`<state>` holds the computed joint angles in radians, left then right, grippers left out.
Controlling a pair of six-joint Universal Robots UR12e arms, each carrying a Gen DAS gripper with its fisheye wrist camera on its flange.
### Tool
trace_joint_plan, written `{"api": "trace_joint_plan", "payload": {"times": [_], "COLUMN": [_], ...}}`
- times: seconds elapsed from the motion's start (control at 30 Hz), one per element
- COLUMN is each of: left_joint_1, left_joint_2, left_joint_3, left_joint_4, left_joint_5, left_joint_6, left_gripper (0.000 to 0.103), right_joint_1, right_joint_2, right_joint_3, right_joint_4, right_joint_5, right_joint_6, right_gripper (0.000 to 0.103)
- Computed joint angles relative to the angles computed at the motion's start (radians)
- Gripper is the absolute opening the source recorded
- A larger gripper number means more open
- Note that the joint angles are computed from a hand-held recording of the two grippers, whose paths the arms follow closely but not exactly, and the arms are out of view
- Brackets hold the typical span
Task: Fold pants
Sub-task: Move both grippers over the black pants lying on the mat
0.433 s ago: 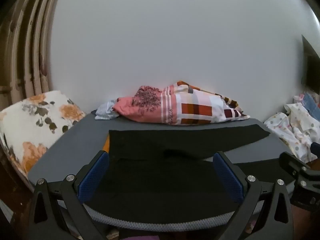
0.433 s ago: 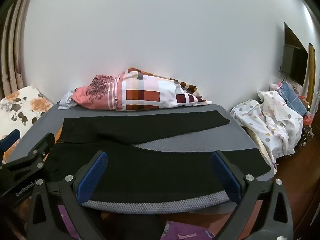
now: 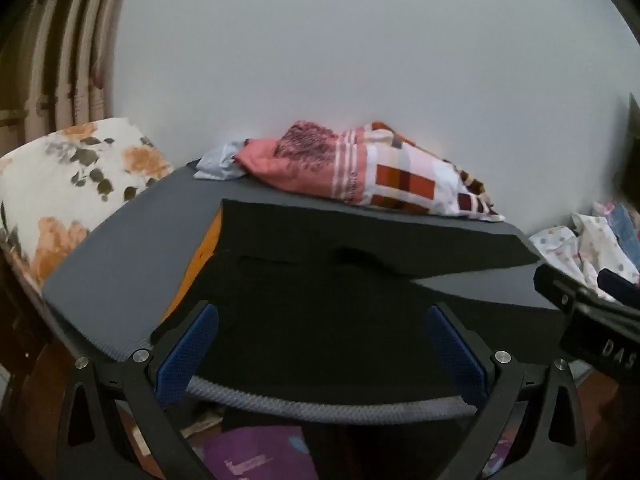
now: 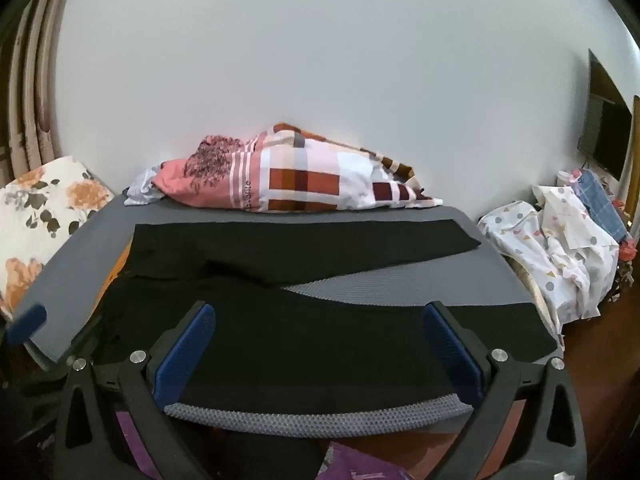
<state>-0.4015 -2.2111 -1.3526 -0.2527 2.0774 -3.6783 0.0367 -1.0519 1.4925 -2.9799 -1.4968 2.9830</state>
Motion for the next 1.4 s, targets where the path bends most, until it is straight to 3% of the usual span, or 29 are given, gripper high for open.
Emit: {"api": "trace_joint_plan", "payload": {"times": [0.1,0.2,0.33,0.4,0.5,0.8,0.9,1.03,1.4], "left_joint_1": [-0.002,0.001,0.012,0.011,0.01,0.022,0.041,0.052,0.059], "left_joint_2": [0.007,0.015,0.019,0.013,0.002,-0.042,-0.045,-0.059,-0.077], "left_joint_3": [-0.017,-0.047,-0.094,-0.097,-0.081,0.031,0.055,0.088,0.119], "left_joint_4": [-0.006,0.054,0.206,0.274,0.307,0.209,0.142,0.099,0.067], "left_joint_5": [0.041,0.058,-0.028,-0.037,-0.057,-0.067,-0.103,-0.094,-0.058], "left_joint_6": [-0.045,-0.076,-0.072,-0.043,-0.002,0.141,0.117,0.121,0.179], "left_gripper": [0.103,0.103,0.103,0.103,0.103,0.103,0.103,0.103,0.103], "right_joint_1": [0.004,0.005,0.007,0.007,0.006,0.006,0.006,0.009,0.014], "right_joint_2": [0.013,0.028,0.046,0.056,0.07,0.109,0.12,0.134,0.162], "right_joint_3": [-0.018,-0.038,-0.054,-0.07,-0.092,-0.156,-0.173,-0.199,-0.243], "right_joint_4": [0.017,0.043,0.068,0.086,0.111,0.196,0.203,0.206,0.244], "right_joint_5": [-0.005,-0.001,-0.01,-0.015,-0.023,-0.053,-0.065,-0.078,-0.067], "right_joint_6": [0.0,-0.005,-0.008,-0.006,0.007,0.003,-0.001,-0.007,-0.031], "right_gripper": [0.103,0.103,0.103,0.103,0.103,0.103,0.103,0.103,0.103]}}
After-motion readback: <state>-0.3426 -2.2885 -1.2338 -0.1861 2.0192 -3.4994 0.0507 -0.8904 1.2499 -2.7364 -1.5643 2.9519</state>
